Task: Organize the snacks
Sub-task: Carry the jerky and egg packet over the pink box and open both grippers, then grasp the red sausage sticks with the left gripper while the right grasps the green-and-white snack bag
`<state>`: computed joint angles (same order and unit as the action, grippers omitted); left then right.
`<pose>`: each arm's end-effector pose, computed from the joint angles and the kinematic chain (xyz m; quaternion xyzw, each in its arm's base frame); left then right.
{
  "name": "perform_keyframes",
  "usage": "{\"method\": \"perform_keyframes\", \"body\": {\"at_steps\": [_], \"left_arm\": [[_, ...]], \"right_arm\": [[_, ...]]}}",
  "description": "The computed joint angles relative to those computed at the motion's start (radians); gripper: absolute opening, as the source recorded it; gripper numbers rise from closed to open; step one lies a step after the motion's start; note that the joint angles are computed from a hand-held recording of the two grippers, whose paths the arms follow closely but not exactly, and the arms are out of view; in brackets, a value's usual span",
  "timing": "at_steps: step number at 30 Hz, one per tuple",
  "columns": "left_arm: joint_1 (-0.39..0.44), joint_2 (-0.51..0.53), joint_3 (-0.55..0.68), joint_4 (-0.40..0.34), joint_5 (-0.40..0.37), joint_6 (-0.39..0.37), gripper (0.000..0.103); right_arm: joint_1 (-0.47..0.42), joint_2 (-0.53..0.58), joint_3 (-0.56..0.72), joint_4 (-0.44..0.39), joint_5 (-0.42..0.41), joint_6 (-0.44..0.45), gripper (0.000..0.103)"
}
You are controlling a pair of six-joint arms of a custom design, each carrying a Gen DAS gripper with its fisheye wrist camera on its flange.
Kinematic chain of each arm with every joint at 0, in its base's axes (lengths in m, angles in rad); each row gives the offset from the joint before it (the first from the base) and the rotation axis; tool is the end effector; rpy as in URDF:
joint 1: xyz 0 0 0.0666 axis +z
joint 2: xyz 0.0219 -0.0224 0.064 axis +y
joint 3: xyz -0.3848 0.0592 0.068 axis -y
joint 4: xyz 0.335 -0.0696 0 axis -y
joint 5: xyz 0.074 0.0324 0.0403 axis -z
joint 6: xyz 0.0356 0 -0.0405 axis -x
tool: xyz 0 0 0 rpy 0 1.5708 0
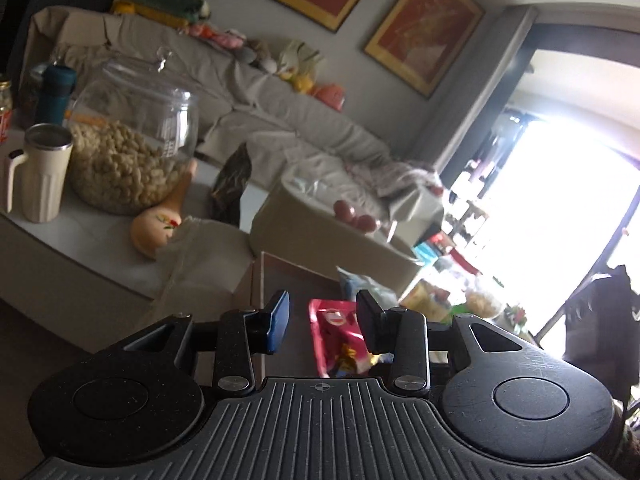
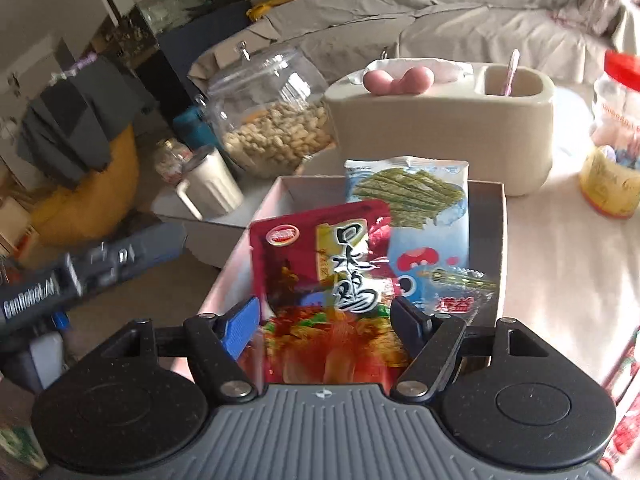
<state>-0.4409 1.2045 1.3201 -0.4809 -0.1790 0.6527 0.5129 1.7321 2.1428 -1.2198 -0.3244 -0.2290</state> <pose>0.3481 -0.1577 0.5137 -0.1371 0.8105 -0.2307 0.5206 0.4583 0.2707 0.5551 -0.1890 0.8985 0.2727 0.2875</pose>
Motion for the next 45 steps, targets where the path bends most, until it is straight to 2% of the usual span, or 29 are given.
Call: {"method": "perform_keyframes", "body": {"at_steps": [2,6,11,13,16,18,20,22,23,26,28,29,31,34,35,38,41,45], "left_arm": [[-0.024,-0.012,-0.012,0.019,-0.019,-0.003,0.042],[-0.087,-0.012,-0.007,0.019,-0.051,-0.037,0.042],[-0.153,0.029,0.027,0.002,0.015,-0.101,0.042],[-0.197,0.054,0.05,-0.017,0.004,-0.134,0.042],[-0.27,0.102,0.108,-0.096,-0.042,-0.163,0.042],[-0.308,0.129,0.13,-0.134,-0.039,-0.152,0.042],[-0.338,0.163,0.162,-0.201,-0.005,-0.122,0.042],[-0.364,0.204,0.207,-0.297,0.018,-0.1,0.041],[-0.376,0.216,0.217,-0.321,0.018,-0.104,0.038],[-0.414,0.233,0.205,-0.324,0.0,-0.139,0.037],[-0.421,0.241,0.197,-0.308,0.012,-0.16,0.037],[-0.422,0.244,0.195,-0.299,0.025,-0.171,0.037],[-0.422,0.26,0.206,-0.293,0.039,-0.19,0.037],[-0.427,0.296,0.246,-0.315,0.018,-0.211,0.037],[-0.435,0.304,0.255,-0.32,0.007,-0.208,0.037],[-0.437,0.339,0.291,-0.313,0.018,-0.21,0.037],[-0.443,0.371,0.325,-0.291,0.008,-0.228,0.037],[-0.435,0.451,0.447,-0.317,-0.032,-0.252,0.037]], "right_arm": [[-0.006,-0.042,-0.048,0.049,0.019,0.002,0.077],[-0.027,-0.148,-0.16,0.124,0.132,0.084,0.081],[-0.125,-0.276,-0.304,0.139,0.193,0.145,0.082],[-0.19,-0.306,-0.348,0.128,0.187,0.127,0.082],[-0.297,-0.329,-0.415,0.115,0.095,0.033,0.082],[-0.332,-0.341,-0.469,0.127,0.075,-0.002,0.082],[-0.341,-0.354,-0.52,0.154,0.092,0.003,0.082],[-0.337,-0.371,-0.572,0.201,0.153,0.023,0.082],[-0.328,-0.376,-0.594,0.233,0.203,0.037,0.082],[-0.294,-0.382,-0.658,0.326,0.429,0.068,0.082],[-0.302,-0.374,-0.687,0.343,0.49,0.071,0.082],[-0.318,-0.37,-0.693,0.334,0.469,0.063,0.083],[-0.343,-0.401,-0.744,0.387,0.414,0.062,0.082],[-0.359,-0.457,-0.786,0.382,0.367,0.128,0.064],[-0.361,-0.479,-0.803,0.379,0.352,0.143,0.062],[-0.372,-0.552,-0.855,0.358,0.293,0.175,0.061],[-0.363,-0.624,-0.91,0.349,0.27,0.186,0.061],[-0.381,-0.701,-0.979,0.362,0.237,0.179,0.064]]}}
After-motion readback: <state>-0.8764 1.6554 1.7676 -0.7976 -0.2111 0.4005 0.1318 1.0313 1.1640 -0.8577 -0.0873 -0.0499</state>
